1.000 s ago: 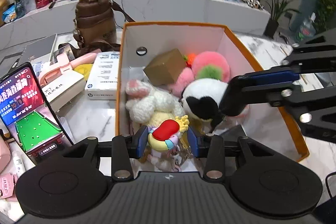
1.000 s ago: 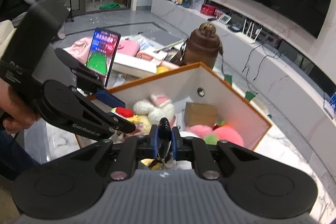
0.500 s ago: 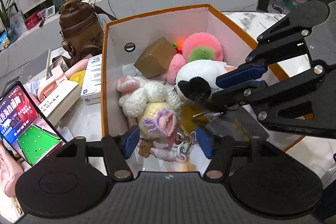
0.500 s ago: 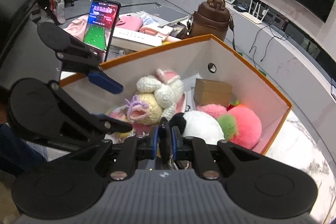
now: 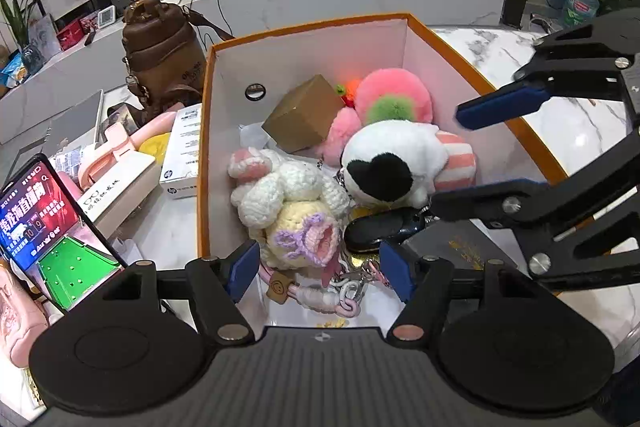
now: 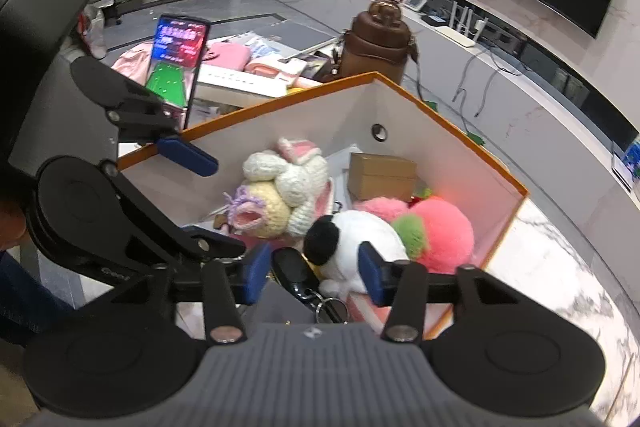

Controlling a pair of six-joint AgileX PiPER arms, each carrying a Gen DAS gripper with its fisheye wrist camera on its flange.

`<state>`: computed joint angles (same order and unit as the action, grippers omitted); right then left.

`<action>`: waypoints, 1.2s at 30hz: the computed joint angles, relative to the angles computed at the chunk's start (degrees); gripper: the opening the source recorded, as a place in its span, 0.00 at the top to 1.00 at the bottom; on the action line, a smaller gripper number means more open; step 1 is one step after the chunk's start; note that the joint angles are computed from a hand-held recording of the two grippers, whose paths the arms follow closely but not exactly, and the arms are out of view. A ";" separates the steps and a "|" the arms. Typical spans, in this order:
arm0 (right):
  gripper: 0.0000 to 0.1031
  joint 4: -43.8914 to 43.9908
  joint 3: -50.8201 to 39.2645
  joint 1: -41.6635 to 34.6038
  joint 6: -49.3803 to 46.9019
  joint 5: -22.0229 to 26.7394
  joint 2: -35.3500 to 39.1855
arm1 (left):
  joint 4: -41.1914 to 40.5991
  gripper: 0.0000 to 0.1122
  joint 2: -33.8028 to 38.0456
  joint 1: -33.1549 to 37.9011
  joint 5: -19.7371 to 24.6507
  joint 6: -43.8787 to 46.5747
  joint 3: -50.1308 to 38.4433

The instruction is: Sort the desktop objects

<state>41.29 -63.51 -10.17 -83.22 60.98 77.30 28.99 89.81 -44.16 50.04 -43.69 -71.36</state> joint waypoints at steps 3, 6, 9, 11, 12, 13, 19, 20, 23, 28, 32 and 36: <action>0.33 0.60 -0.36 -1.07 1.48 0.32 -0.27 | 0.54 0.28 -0.58 0.19 -0.44 -1.52 0.14; 0.19 0.89 -0.28 -1.59 2.92 0.33 -0.86 | 1.59 0.24 -1.26 0.03 -0.52 -3.77 0.16; 0.14 1.21 0.49 -1.54 3.89 -1.53 -2.19 | 2.66 0.24 -2.02 -0.48 -0.24 -5.30 -0.03; 0.14 1.62 0.18 -1.99 4.67 -1.33 -2.49 | 4.08 0.23 -2.57 -1.02 0.19 -7.03 -0.17; 0.13 2.02 -0.03 -2.36 5.34 -1.13 -2.72 | 4.91 0.23 -2.98 -1.25 0.11 -8.01 0.01; 0.12 2.30 -0.13 -2.61 6.08 -1.12 -2.98 | 5.82 0.23 -3.42 -1.42 -0.04 -9.14 0.14; 0.07 4.44 0.03 -4.26 10.89 -2.10 -5.54 | 11.87 0.21 -5.36 -3.16 0.95 -17.08 0.11; 0.06 4.82 0.16 -4.54 11.46 -2.13 -5.96 | 13.07 0.21 -5.47 -3.65 1.54 -18.47 -0.11; 0.05 6.14 0.74 -5.45 13.09 -1.83 -7.28 | 16.63 0.21 -5.70 -5.11 3.79 -22.41 -0.86; 0.04 8.43 1.23 -7.03 15.59 0.52 -8.61 | 16.85 0.20 -5.60 -5.45 6.68 -24.60 -2.54; 0.02 8.95 2.09 -7.10 17.03 -0.72 -10.20 | 12.95 0.20 -6.02 -4.45 7.36 -23.74 -3.78; 0.01 10.21 3.84 -8.74 17.80 -1.44 -12.23 | 13.43 0.20 -5.21 -6.23 11.25 -25.14 -5.92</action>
<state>51.50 -59.67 -18.91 -65.42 59.54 65.07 42.42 84.60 -50.40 61.29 -68.82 -77.28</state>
